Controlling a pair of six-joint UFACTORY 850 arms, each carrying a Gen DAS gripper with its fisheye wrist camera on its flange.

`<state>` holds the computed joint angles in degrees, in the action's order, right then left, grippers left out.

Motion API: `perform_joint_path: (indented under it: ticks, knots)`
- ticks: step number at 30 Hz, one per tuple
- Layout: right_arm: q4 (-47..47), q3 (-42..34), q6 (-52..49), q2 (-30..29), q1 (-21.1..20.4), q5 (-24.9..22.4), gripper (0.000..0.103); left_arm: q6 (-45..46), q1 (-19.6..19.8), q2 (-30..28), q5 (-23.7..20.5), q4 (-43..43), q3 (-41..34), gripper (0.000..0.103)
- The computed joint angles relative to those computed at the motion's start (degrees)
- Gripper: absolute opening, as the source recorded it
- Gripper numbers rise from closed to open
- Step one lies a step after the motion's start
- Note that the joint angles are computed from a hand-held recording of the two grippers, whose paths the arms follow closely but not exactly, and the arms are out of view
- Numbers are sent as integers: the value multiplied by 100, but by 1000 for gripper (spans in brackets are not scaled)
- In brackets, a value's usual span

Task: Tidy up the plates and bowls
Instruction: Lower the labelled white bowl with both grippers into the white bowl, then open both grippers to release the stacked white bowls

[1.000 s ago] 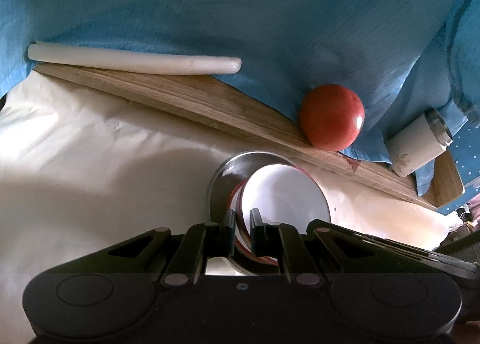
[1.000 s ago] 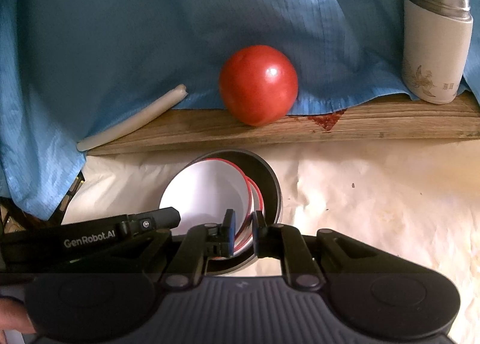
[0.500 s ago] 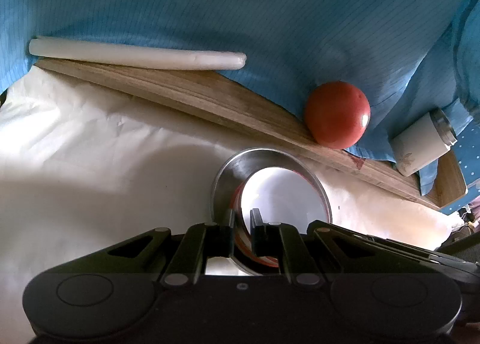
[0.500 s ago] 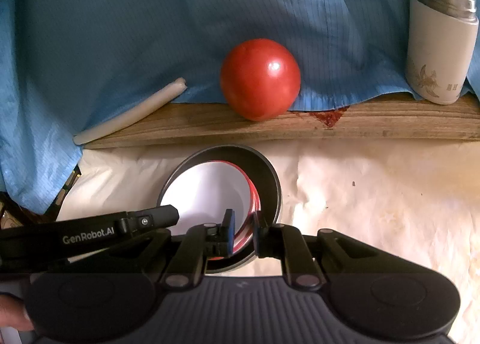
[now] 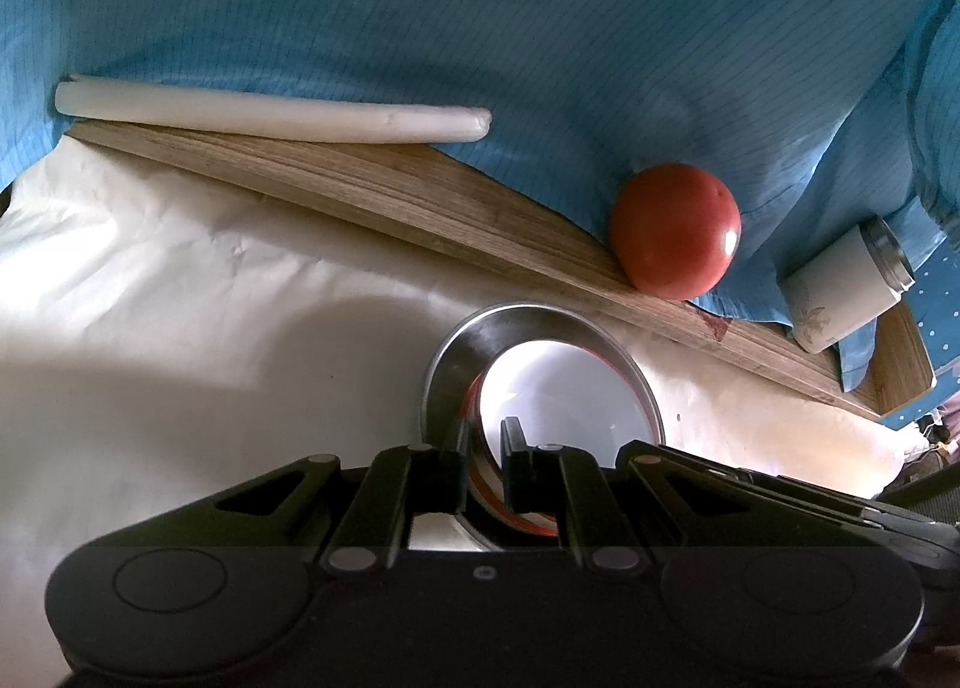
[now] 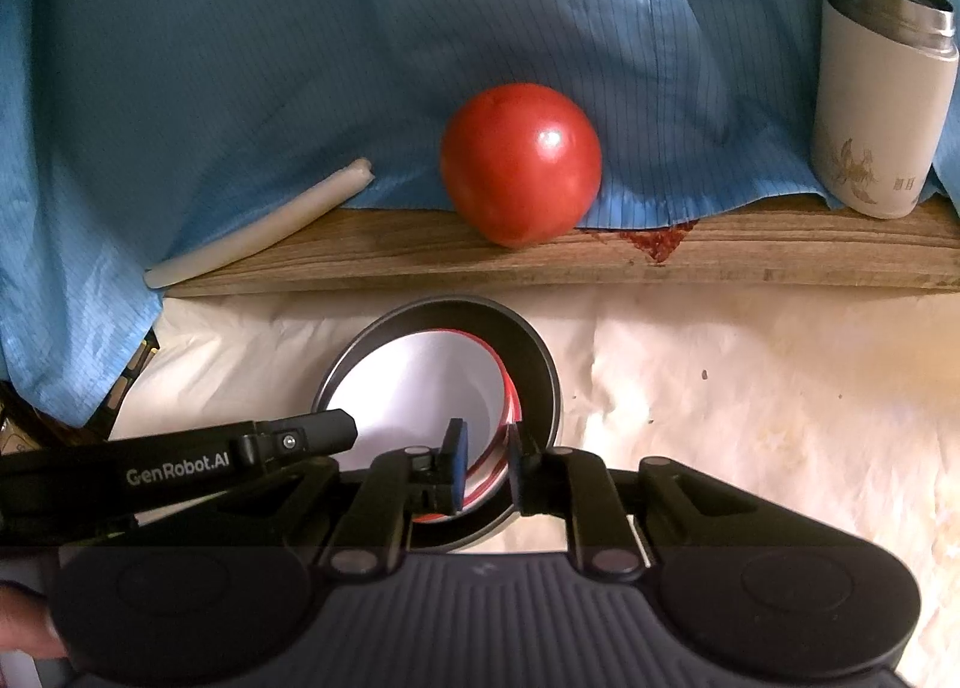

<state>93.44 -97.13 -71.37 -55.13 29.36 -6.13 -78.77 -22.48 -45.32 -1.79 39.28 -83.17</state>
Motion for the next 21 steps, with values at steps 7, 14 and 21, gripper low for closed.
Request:
perform_joint_path:
  ticks: [7, 14, 21]
  knots:
    - [336, 52, -352, 43, -9, 6, 20, -723, -4, 21, -3, 710, 22, 12]
    - [1260, 172, -1278, 123, -15, 8, 23, -2642, -14, 96, -10, 2645, 113, 14]
    - [2668, 330, -2695, 235, -8, 21, 27, -5223, -50, 195, -102, 5258, 229, 17]
